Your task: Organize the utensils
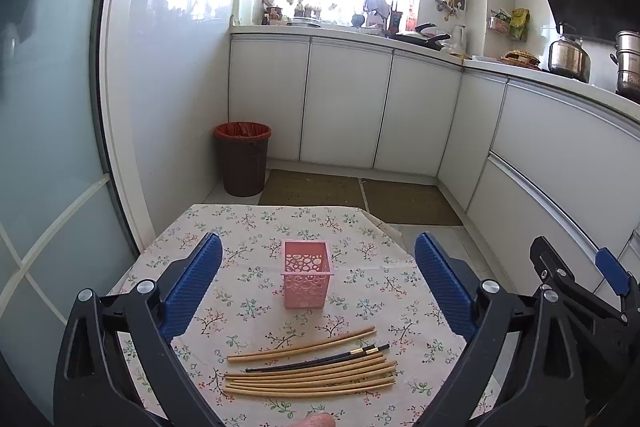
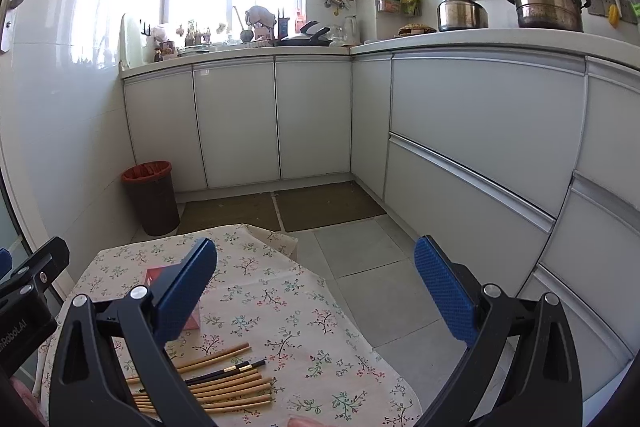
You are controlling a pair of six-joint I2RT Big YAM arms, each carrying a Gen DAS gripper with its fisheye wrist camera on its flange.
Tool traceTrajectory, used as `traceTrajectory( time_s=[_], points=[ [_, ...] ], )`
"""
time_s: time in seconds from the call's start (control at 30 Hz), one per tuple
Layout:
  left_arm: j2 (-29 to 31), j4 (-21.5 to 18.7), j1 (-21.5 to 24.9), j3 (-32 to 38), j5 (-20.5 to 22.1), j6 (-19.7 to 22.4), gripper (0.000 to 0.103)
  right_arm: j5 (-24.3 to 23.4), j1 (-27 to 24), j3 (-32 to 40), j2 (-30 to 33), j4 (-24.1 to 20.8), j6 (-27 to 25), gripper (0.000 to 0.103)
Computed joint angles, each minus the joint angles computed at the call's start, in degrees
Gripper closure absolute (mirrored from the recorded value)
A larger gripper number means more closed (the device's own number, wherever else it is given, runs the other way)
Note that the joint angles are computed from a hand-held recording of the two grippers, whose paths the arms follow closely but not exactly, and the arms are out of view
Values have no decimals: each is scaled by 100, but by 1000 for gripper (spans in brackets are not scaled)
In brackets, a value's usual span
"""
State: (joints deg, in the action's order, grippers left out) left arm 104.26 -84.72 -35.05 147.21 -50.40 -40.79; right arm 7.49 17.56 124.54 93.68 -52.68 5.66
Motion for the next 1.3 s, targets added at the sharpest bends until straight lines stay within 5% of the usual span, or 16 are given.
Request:
traceTrajectory(
  time_s=[1.3],
  points=[
    [59,-181,32,81,25,-123,7,-63,-47,99,69,-140,-12,7]
  ],
)
